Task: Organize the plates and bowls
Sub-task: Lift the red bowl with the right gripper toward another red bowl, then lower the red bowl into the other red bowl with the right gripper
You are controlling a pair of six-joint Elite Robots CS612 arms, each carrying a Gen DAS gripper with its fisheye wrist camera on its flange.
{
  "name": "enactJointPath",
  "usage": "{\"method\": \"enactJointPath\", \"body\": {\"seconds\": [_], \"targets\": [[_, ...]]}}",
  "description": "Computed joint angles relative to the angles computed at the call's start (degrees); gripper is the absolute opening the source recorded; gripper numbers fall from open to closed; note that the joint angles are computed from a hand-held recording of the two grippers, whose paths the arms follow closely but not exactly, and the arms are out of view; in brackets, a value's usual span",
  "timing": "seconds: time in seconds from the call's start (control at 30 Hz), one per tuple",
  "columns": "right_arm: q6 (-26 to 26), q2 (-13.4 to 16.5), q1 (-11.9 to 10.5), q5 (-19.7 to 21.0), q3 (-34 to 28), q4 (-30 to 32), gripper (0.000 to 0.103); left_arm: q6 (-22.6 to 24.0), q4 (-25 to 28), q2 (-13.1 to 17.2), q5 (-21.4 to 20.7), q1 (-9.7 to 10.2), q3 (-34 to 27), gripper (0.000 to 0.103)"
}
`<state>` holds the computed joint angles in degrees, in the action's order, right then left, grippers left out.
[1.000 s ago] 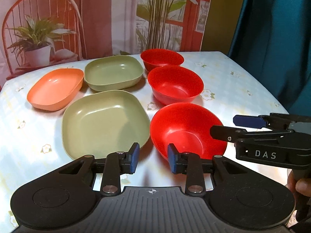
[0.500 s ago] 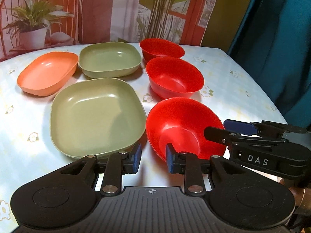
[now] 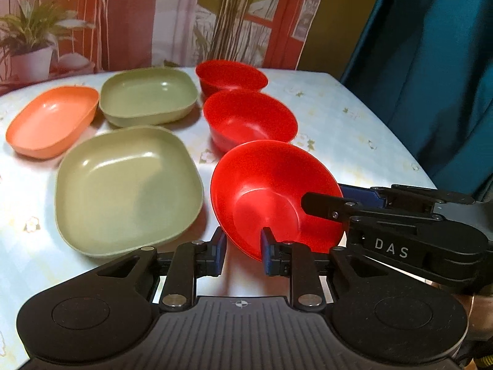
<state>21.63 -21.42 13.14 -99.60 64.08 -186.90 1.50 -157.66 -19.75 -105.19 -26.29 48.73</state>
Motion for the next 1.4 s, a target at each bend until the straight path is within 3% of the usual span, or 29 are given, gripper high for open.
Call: {"method": "enactJointPath", "body": {"seconds": [0.47,0.83,1.4], "targets": [[-1.2,-1.2,0.0,-0.8,0.8,-2.7,0.027,0.8,-4.4,-1.2,0.0,0.03,1.2,0.025],[-3.2,-1.9,-0.5,-0.7,-0.2,-3.8,0.027,0.5,-7.2,-0.2,0.2,0.00,-1.8,0.025],[-4.0,0.1,-2.0,-0.1,-5.7,-0.6,0.027,0.0,-1.2,5.0,-0.1,-0.01,-13.0,0.025]]}}
